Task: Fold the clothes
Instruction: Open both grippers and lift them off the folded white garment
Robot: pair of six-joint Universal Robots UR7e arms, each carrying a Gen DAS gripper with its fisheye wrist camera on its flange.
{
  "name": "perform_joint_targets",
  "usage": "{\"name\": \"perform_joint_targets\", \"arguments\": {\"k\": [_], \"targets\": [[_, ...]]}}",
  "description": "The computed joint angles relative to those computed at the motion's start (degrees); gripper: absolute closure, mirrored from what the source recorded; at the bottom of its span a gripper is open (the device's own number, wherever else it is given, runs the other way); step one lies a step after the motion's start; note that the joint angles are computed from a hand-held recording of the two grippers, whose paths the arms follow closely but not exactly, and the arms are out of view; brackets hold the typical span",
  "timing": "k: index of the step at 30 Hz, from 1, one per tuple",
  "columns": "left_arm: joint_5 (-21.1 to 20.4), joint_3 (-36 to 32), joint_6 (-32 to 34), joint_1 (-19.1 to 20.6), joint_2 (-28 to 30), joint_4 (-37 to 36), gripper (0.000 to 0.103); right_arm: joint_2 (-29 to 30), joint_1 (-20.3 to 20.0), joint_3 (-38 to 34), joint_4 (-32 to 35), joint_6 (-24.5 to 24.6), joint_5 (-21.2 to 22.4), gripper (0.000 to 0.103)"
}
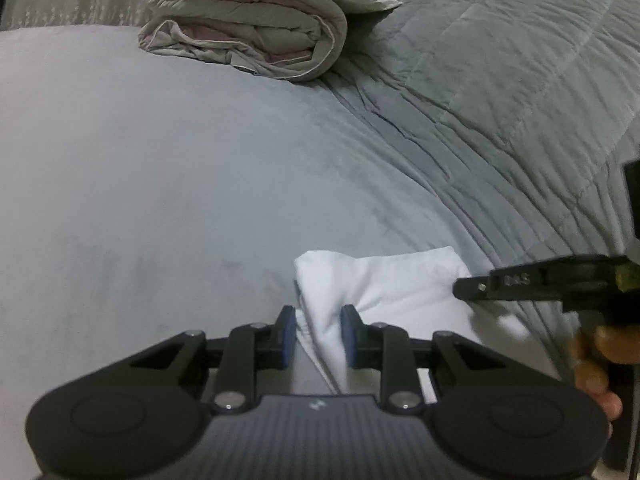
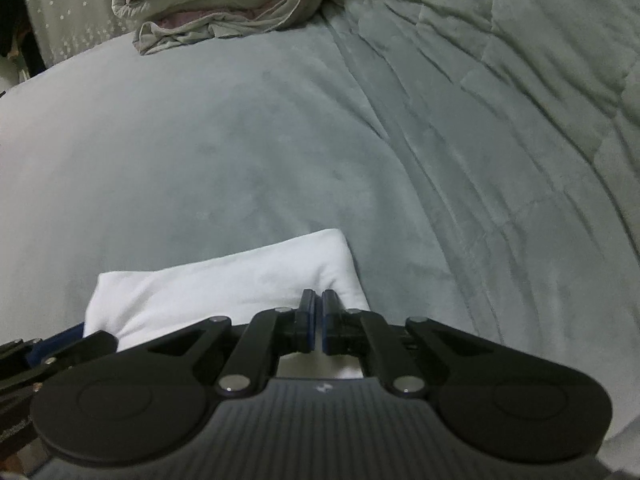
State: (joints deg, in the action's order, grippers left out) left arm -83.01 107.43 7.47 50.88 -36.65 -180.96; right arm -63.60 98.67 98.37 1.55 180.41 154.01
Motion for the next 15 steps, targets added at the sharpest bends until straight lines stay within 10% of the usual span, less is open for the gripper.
{"name": "perform_joint_targets", "arguments": {"k": [7,15], "targets": [[-5.61,7.01,0.41,-0.84,-5.73,-5.47,0.079,1.64,4.66,-1.04,13.97,16.16,4.28,0.086],[-1.86,10.34,4.31,-2.23,-5.11,-2.5,0.079,4.32,4.54,-0.19,25.44,32.62,2.88,0.072]]}}
